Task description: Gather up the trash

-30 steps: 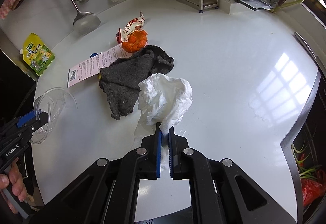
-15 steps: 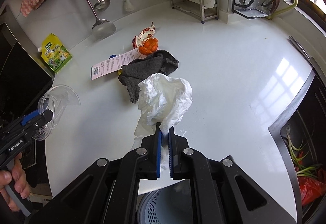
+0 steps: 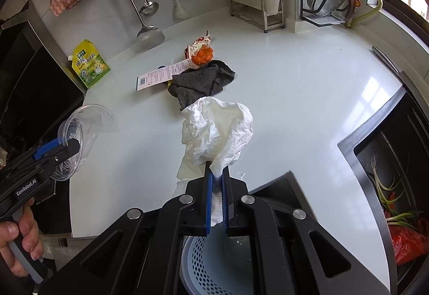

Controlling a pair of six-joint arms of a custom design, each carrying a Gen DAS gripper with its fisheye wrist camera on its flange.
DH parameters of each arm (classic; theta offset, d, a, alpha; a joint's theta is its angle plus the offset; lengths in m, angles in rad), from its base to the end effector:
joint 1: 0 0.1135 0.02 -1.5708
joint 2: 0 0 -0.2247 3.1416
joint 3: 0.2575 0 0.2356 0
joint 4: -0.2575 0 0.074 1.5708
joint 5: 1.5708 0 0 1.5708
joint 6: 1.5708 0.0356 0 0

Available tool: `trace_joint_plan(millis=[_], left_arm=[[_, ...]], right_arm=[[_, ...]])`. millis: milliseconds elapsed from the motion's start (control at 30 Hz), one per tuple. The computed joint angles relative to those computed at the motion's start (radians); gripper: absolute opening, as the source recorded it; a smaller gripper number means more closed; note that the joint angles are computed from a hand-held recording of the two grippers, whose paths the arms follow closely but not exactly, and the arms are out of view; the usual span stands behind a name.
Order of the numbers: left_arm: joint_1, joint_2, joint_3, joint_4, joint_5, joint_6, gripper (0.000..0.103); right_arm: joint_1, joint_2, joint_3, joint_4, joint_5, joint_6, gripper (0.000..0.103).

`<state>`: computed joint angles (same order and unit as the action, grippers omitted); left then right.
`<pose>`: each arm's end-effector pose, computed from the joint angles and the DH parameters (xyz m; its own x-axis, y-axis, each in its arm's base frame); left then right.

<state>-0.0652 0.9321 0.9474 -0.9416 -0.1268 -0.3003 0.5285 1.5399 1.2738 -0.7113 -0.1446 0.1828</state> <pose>0.1785 -0.0071 0.2700 -0.7587 -0.2445 -0.6038 -0.2466 0.9657 -0.0811 0.2649 0.1606 0.2455 -0.8074 -0.2631 -0.5281 -0.4289 0.8764 0.2191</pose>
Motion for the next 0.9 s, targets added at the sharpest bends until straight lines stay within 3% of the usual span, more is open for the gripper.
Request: trace_joint_plan(millis=[433,900], left_arm=[[-0.261,-0.074,-0.025,-0.094,-0.150,-0.198,0.041],[-0.547,-0.004,-0.032,-0.099,-0.250,-0.399,0.042]], right_arm=[[-0.037,-0.202,-0.187,-0.022,-0.030,-0.025,0.006],[-0.156,-0.416,-0.373,-0.099,-0.065,-0.090,0.006]])
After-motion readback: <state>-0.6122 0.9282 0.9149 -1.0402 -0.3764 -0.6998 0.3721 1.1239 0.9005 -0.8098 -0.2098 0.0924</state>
